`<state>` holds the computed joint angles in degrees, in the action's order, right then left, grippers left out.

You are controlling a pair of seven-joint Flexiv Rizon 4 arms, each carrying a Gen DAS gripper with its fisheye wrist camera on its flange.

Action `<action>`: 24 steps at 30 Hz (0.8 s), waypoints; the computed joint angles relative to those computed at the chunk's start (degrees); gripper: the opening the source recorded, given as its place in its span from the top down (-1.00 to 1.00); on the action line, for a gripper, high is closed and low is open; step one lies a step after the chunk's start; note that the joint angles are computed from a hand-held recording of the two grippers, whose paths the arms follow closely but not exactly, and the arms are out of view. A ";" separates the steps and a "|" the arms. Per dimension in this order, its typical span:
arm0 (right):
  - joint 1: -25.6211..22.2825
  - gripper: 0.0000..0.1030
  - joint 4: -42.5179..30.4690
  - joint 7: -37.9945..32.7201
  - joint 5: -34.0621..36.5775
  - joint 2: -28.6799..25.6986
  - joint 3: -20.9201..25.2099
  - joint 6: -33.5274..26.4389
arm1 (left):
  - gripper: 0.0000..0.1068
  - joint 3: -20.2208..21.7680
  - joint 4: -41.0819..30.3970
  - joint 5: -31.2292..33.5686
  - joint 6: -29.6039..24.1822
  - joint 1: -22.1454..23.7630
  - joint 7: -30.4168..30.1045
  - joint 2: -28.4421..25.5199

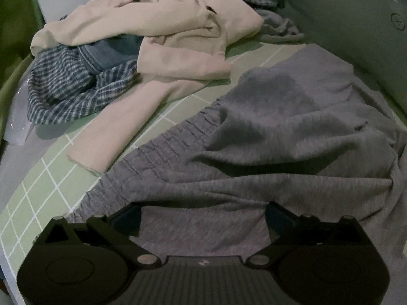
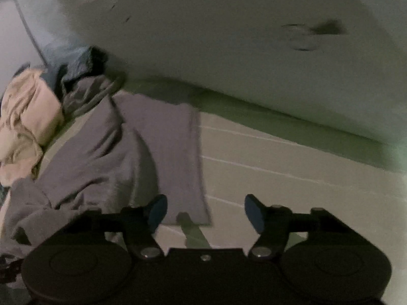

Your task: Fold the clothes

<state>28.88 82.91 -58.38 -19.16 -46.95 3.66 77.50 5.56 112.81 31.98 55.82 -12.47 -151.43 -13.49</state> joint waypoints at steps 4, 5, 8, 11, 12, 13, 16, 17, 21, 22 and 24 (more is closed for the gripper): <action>0.52 0.18 -1.59 -2.63 -1.30 -1.41 0.33 -1.82 | -0.93 0.00 -0.36 -0.09 -0.35 -0.04 -0.32 -0.23; 0.87 0.41 -0.99 -3.27 -1.92 -1.15 -0.20 -1.41 | -0.93 0.00 -0.45 -0.12 -0.43 -0.05 -0.40 -0.29; -0.24 0.96 0.32 -5.96 -1.92 -0.24 1.07 -1.19 | -0.93 0.02 -0.73 -0.21 -0.70 -0.09 -0.61 -0.46; 0.95 0.97 5.27 -3.87 -2.01 2.28 -2.57 1.82 | -0.93 0.00 -0.81 -0.45 -0.75 -0.04 -0.52 -0.59; 2.35 0.97 8.17 -1.53 -2.53 3.77 -5.59 3.10 | -0.93 0.00 -0.68 -0.55 -0.58 0.02 -0.30 -0.56; 3.83 0.98 11.03 0.93 -3.28 5.17 -8.66 4.33 | -0.93 0.01 -0.55 -0.66 -0.40 0.09 -0.09 -0.53; 8.93 0.98 19.58 8.65 -6.49 9.01 -18.70 7.50 | -0.93 0.10 -0.33 -0.56 -0.22 0.00 -0.20 -0.49; 11.09 0.98 22.80 11.33 -7.88 10.33 -22.88 8.26 | -0.93 0.07 -0.31 -0.71 -0.23 0.05 -0.05 -0.50; 20.08 0.98 34.40 21.01 -13.98 14.26 -41.05 8.14 | -0.93 0.01 -0.23 -1.25 -0.21 0.18 0.57 -0.54; 21.83 0.98 36.65 22.89 -15.47 14.74 -45.23 7.47 | -0.93 0.00 -0.20 -1.36 -0.18 0.21 0.72 -0.55; 24.44 0.98 40.48 26.85 -17.60 15.74 -52.49 4.24 | -0.93 0.02 -0.22 -1.54 -0.22 0.22 0.88 -0.58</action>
